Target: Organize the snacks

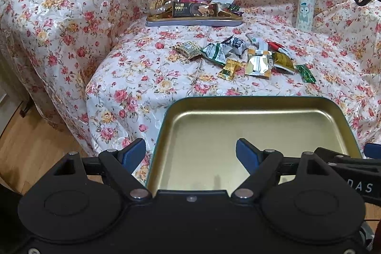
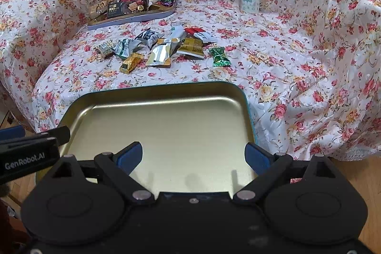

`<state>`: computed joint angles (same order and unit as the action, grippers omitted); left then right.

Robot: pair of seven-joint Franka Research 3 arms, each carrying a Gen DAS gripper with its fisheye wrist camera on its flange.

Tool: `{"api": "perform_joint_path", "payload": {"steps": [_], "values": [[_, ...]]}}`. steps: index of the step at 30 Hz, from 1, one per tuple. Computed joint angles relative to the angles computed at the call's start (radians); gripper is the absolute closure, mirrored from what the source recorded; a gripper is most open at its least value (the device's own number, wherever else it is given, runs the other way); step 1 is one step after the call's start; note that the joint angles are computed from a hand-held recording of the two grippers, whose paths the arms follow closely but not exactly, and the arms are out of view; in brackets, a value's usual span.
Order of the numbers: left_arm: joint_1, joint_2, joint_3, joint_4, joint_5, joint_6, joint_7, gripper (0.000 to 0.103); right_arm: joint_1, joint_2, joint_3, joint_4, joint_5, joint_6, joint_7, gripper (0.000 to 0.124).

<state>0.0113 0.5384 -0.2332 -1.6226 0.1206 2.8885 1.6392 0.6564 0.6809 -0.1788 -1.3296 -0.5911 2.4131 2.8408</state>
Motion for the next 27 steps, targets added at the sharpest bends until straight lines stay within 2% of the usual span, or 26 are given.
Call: {"api": "perform_joint_path", "payload": {"steps": [8, 27], "values": [[-0.018, -0.003, 0.023, 0.003, 0.027, -0.017, -0.027, 0.020, -0.001, -0.004, 0.001, -0.008, 0.001, 0.001, -0.004, 0.027], [-0.014, 0.008, 0.019, 0.025, 0.017, -0.058, -0.028, 0.020, -0.003, -0.005, 0.003, -0.011, 0.006, 0.002, -0.016, 0.027]]}}
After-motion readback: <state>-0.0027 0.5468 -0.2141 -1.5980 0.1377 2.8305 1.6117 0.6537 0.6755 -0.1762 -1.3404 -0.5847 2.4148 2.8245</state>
